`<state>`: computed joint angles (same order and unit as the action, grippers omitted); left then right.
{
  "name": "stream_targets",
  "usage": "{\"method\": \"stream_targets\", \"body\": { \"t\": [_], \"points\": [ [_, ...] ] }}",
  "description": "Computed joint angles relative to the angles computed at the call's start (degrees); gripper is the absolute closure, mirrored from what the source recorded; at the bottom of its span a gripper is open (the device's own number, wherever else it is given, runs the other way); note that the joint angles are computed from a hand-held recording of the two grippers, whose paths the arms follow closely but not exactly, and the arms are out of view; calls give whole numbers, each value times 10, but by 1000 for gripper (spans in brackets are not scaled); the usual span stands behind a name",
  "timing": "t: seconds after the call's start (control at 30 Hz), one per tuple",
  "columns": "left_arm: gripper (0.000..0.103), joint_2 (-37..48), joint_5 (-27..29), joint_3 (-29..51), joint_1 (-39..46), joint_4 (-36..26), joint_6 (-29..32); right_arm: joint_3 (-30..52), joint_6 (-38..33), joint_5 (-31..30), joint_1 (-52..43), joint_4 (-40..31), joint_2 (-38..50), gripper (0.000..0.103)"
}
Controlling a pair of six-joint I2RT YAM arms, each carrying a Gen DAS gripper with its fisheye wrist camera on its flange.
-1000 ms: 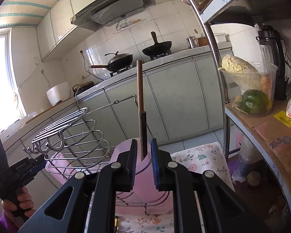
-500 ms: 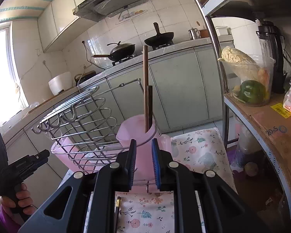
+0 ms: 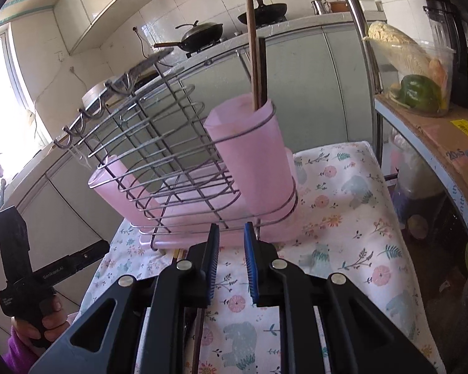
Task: Organize utensils
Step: 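Move the left tool back down to the utensils while the right tool does the same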
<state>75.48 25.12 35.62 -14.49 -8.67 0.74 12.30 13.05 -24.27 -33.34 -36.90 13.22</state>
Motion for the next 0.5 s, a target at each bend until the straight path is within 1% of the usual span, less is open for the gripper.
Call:
{"method": "stream_targets", "body": {
  "t": [0.17,0.3,0.5],
  "points": [
    [65,14,-5,-14,-14,-8,11,-18,26,10,55,30,59,88],
    [65,25,-22,-22,-26,-10,20,-34,45,10,87,66,108,88],
    [65,32,-29,-30,-38,-17,40,-39,69,5,123,146,228,88]
  ]
}}
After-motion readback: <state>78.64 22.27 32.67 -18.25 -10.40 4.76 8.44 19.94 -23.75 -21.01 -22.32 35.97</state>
